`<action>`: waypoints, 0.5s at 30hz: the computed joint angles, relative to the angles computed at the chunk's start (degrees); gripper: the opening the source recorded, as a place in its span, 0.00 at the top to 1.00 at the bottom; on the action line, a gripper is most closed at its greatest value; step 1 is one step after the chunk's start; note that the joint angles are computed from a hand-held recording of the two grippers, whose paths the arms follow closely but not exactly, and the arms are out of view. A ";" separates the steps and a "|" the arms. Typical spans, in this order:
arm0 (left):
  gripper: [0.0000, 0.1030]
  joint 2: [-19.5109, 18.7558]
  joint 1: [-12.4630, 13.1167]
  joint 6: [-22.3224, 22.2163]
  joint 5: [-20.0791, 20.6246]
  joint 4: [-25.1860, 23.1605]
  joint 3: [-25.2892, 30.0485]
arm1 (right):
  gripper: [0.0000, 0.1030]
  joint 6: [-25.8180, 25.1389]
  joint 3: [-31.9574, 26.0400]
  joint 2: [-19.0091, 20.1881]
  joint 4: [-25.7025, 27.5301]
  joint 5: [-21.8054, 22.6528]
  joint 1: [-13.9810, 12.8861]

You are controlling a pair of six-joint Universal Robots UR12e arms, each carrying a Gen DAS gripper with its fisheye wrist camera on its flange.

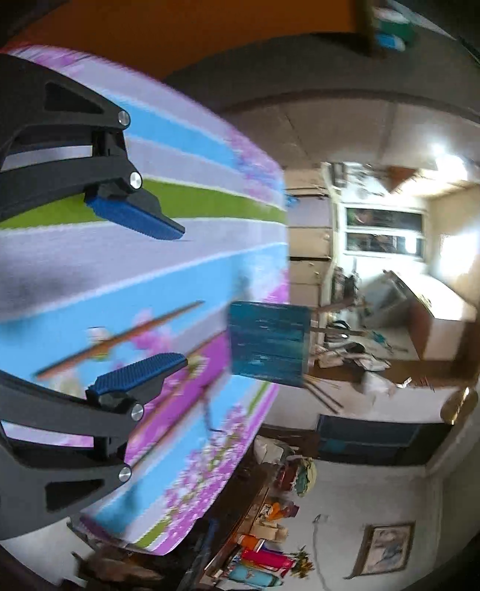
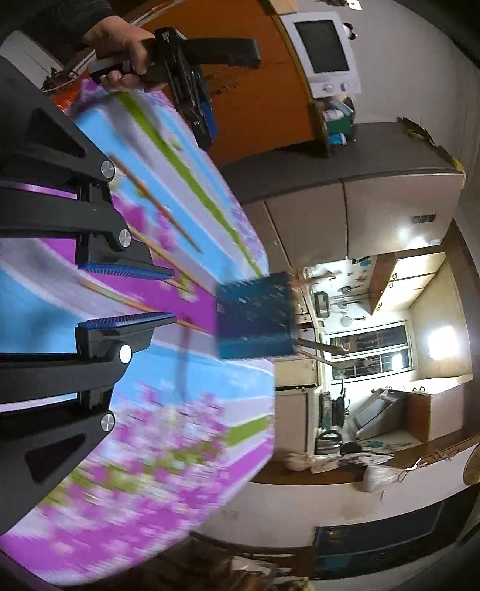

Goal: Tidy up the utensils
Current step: 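Move both open grippers back over the remaining loose chopsticks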

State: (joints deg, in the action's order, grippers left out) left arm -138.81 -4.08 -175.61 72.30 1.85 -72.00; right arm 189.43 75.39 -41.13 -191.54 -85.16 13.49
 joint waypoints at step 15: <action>0.41 -0.11 -0.77 2.42 -3.90 5.72 -6.26 | 0.81 -1.71 -0.43 4.09 0.07 -7.16 4.82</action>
